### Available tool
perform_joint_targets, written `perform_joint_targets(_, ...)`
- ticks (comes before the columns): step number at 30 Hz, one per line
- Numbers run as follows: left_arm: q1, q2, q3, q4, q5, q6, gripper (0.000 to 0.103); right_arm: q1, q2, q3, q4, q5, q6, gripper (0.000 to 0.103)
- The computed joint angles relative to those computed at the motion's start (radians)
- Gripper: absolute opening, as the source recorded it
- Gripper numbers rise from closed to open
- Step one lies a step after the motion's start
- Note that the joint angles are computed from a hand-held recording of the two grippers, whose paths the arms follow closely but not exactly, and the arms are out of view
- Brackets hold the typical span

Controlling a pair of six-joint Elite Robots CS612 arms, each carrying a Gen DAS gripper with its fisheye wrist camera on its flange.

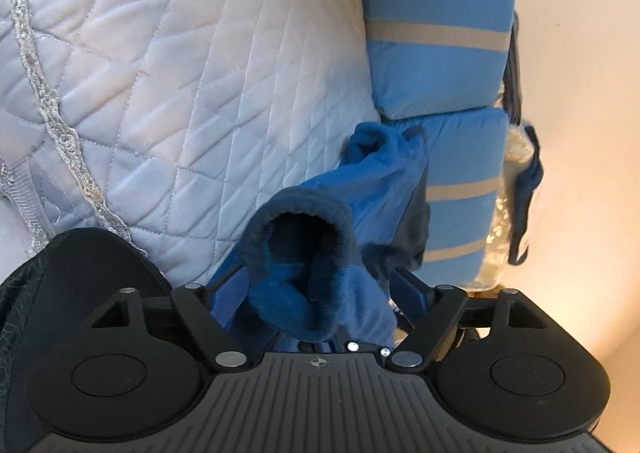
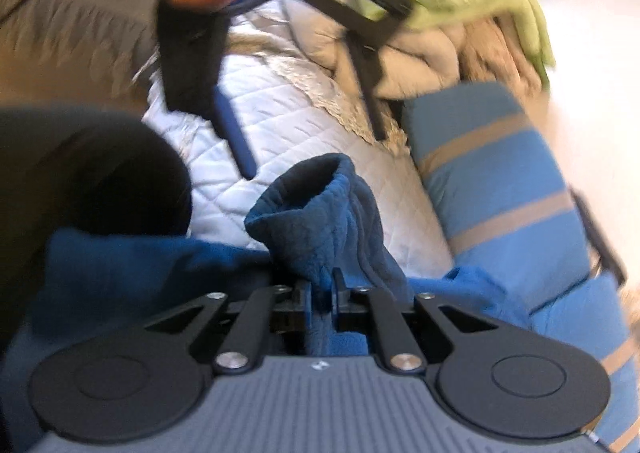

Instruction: Fold clothes

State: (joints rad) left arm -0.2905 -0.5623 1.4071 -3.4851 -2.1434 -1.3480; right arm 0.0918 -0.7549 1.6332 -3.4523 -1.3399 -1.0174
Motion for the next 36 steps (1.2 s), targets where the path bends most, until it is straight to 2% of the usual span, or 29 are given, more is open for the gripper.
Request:
perform_joint_targets(4, -0.011, -0.005, 0.014, -0.025, 0.032, -0.047, 0.082, -0.003, -0.022, -0.021, 0.077, 0.004, 0.129, 0.010)
perform_joint_targets(8, -0.021, 0.027, -0.005, -0.135, 0.048, -0.130, 0.087, -0.005, -0.033, -0.039, 0.125, 0.020, 0.200, 0.010)
perform_joint_targets(12, -0.032, 0.061, -0.035, -0.215, 0.120, -0.229, 0.087, -0.001, -0.038, -0.037, 0.137, 0.022, 0.209, 0.010)
perform_joint_targets(15, -0.035, 0.084, -0.061, -0.247, 0.138, -0.278, 0.086, 0.000, -0.038, -0.025, 0.110, 0.024, 0.176, 0.010)
perform_joint_targets(19, -0.037, 0.087, -0.075, -0.235, 0.135, -0.254, 0.086, -0.002, -0.034, -0.006, 0.071, 0.032, 0.109, 0.010)
perform_joint_targets(24, -0.043, 0.042, -0.039, -0.115, 0.123, -0.077, 0.086, -0.005, -0.035, 0.002, 0.065, 0.043, 0.091, 0.010)
perform_joint_targets(26, -0.046, 0.029, -0.026, -0.091, 0.126, -0.036, 0.085, -0.006, -0.034, 0.001, 0.064, 0.047, 0.097, 0.010)
perform_joint_targets(31, -0.048, 0.023, -0.018, -0.080, 0.129, -0.101, 0.081, -0.001, -0.024, 0.007, 0.015, 0.033, 0.052, 0.010)
perform_joint_targets(36, -0.052, 0.015, -0.013, -0.060, 0.140, -0.114, 0.078, 0.004, -0.017, 0.011, -0.018, 0.015, 0.046, 0.010)
